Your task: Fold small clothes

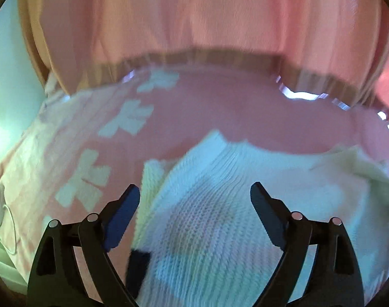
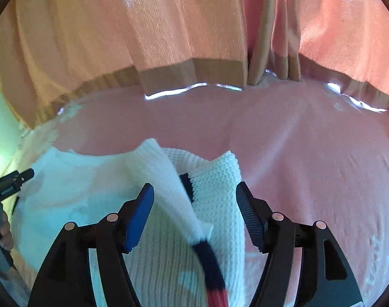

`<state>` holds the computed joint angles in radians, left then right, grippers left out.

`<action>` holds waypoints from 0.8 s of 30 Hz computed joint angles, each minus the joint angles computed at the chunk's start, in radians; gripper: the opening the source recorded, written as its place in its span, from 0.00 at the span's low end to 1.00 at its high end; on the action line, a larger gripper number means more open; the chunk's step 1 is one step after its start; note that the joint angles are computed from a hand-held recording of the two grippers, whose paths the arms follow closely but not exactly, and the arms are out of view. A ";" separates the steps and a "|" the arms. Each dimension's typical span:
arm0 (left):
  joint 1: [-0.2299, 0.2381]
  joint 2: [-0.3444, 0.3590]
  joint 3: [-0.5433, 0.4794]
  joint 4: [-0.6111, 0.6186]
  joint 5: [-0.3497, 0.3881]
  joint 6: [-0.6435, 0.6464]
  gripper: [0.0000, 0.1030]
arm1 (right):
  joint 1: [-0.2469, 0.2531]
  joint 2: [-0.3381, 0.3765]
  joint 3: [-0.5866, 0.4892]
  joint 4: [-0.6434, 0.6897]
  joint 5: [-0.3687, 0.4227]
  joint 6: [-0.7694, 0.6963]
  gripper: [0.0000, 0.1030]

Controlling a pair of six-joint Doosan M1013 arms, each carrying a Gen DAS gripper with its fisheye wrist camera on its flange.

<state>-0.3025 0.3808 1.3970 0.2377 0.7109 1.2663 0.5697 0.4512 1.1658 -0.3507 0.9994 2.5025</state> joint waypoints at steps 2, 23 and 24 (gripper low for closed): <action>0.010 0.029 -0.025 -0.058 0.042 0.036 0.68 | -0.014 0.017 -0.009 0.076 0.017 -0.029 0.63; 0.051 0.082 -0.085 -0.093 0.095 -0.047 0.07 | -0.053 0.019 0.010 0.197 0.066 0.056 0.11; 0.047 0.079 -0.082 -0.073 0.091 -0.057 0.08 | -0.044 0.013 0.005 0.158 0.062 0.073 0.12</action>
